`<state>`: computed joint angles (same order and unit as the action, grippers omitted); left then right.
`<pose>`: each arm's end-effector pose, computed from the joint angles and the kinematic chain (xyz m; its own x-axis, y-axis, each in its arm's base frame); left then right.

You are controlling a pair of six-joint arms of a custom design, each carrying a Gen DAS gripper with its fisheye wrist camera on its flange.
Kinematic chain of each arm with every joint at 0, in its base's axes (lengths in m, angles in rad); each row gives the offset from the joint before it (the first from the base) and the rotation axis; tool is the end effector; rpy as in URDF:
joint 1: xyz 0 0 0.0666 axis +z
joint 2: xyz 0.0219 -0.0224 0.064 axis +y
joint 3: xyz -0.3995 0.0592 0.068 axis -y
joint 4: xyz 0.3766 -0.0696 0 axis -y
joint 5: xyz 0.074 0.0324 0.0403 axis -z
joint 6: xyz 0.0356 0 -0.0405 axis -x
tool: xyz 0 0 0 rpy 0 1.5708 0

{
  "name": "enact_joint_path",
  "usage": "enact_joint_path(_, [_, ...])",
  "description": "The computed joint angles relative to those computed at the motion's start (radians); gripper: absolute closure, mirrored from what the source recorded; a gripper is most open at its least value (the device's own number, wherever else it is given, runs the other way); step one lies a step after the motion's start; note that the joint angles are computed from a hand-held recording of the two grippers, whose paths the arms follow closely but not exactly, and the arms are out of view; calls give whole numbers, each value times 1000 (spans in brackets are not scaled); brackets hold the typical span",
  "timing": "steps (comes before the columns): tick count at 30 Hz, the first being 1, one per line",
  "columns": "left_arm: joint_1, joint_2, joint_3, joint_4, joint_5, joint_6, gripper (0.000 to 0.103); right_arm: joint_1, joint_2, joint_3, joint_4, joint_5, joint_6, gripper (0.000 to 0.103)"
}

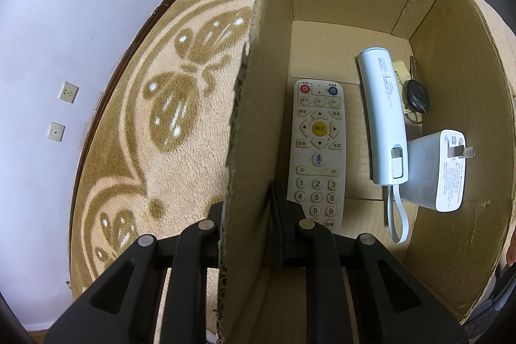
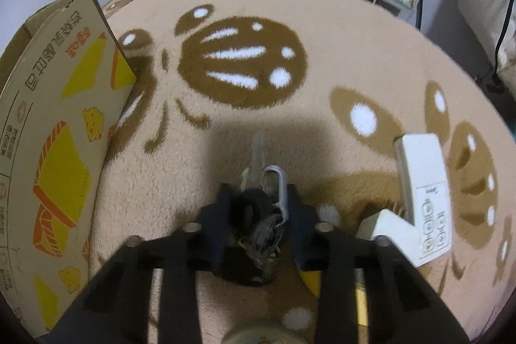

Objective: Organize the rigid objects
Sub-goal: 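Return the right tool to the rug and grasp the keys by the carabiner, then carry the keys over the box with the right tool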

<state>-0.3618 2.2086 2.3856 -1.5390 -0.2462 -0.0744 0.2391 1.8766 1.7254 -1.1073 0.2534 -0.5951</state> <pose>0.6646 -0.2427 0.3712 -0.8904 0.4141 -0.1890 0.3632 0.8966 0.2532 0.5972 0.1360 0.3311 -0.8522 0.3508 -0.3882 0.3904 0.9203 -0.0253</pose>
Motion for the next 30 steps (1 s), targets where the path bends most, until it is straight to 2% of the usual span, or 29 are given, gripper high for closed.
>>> enact_joint_path(10, [0, 2, 3, -2, 1, 1, 86, 12, -26, -24, 106, -22, -5, 79])
enact_joint_path(22, [0, 2, 4, -3, 1, 1, 86, 29, -65, -20, 199, 25, -2, 79])
enact_joint_path(30, [0, 3, 5, -3, 1, 1, 86, 55, -106, -15, 299, 61, 32, 79])
